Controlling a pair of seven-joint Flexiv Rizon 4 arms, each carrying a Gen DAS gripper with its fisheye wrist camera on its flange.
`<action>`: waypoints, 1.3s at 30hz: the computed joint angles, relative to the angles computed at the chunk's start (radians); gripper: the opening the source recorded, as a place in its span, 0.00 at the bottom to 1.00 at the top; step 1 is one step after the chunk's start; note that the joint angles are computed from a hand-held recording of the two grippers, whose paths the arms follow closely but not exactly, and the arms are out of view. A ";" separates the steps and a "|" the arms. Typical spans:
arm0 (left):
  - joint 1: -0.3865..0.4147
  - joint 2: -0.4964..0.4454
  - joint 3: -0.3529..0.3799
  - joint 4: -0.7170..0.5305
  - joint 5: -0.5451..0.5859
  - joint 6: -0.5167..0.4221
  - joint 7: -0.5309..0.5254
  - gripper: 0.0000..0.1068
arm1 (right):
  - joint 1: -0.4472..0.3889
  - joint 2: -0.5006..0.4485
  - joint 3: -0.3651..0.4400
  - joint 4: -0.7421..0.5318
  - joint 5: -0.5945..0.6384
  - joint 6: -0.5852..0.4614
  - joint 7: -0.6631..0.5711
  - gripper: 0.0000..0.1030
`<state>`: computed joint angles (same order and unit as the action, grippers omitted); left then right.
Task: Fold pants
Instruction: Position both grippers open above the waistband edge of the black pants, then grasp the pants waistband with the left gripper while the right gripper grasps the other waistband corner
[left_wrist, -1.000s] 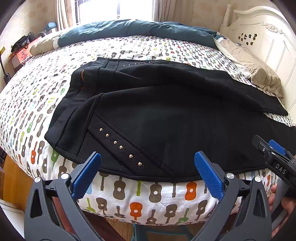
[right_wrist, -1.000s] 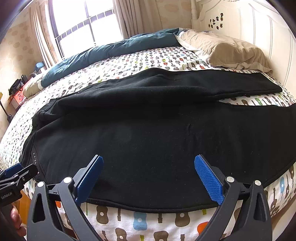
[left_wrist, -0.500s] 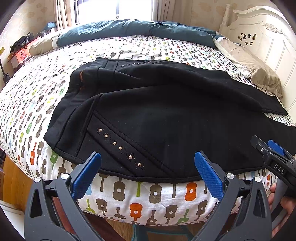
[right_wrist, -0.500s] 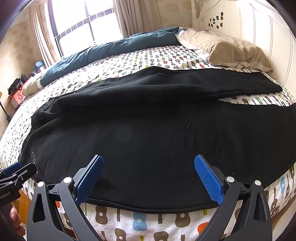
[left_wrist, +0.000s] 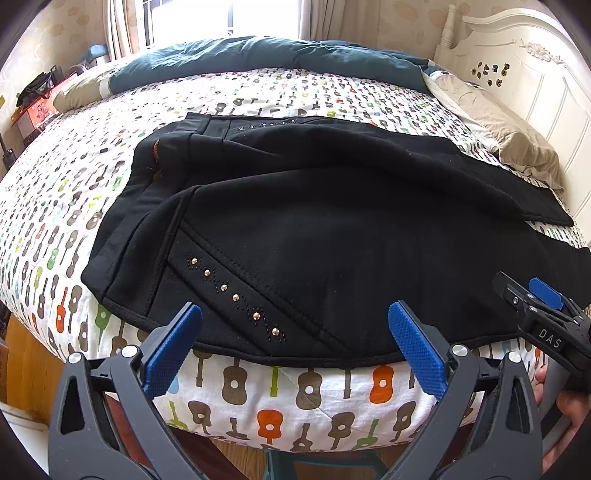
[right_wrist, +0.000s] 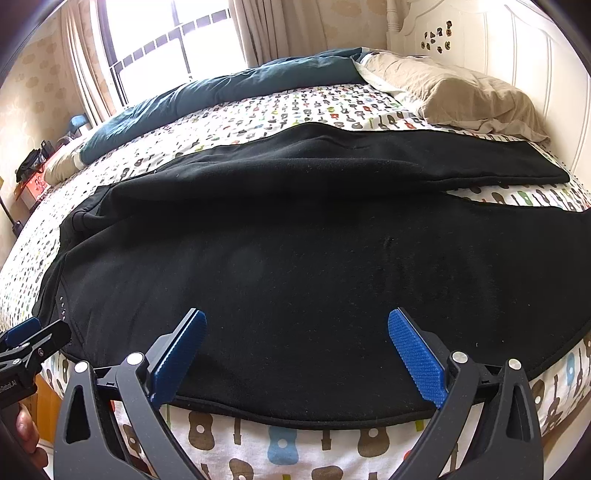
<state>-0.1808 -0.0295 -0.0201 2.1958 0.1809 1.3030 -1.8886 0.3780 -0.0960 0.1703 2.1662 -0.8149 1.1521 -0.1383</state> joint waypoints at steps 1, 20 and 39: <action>0.001 -0.003 -0.001 0.000 -0.009 0.006 0.011 0.94 | -0.001 -0.002 -0.001 -0.001 0.001 0.006 -0.005 0.95; 0.287 -0.304 -0.036 -0.375 -0.832 -0.303 0.884 0.94 | -0.149 -0.230 0.100 -0.347 0.577 0.218 -0.769 0.95; 0.360 -0.646 -0.093 -0.841 -0.796 -0.678 0.895 0.26 | -0.278 -0.717 0.255 -1.213 0.999 -0.512 -1.443 0.95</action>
<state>0.1792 -0.6757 -0.1134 1.3545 -0.6154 0.6251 -0.9941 0.0996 -0.8126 0.4257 0.9530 0.1845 0.6401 -1.5817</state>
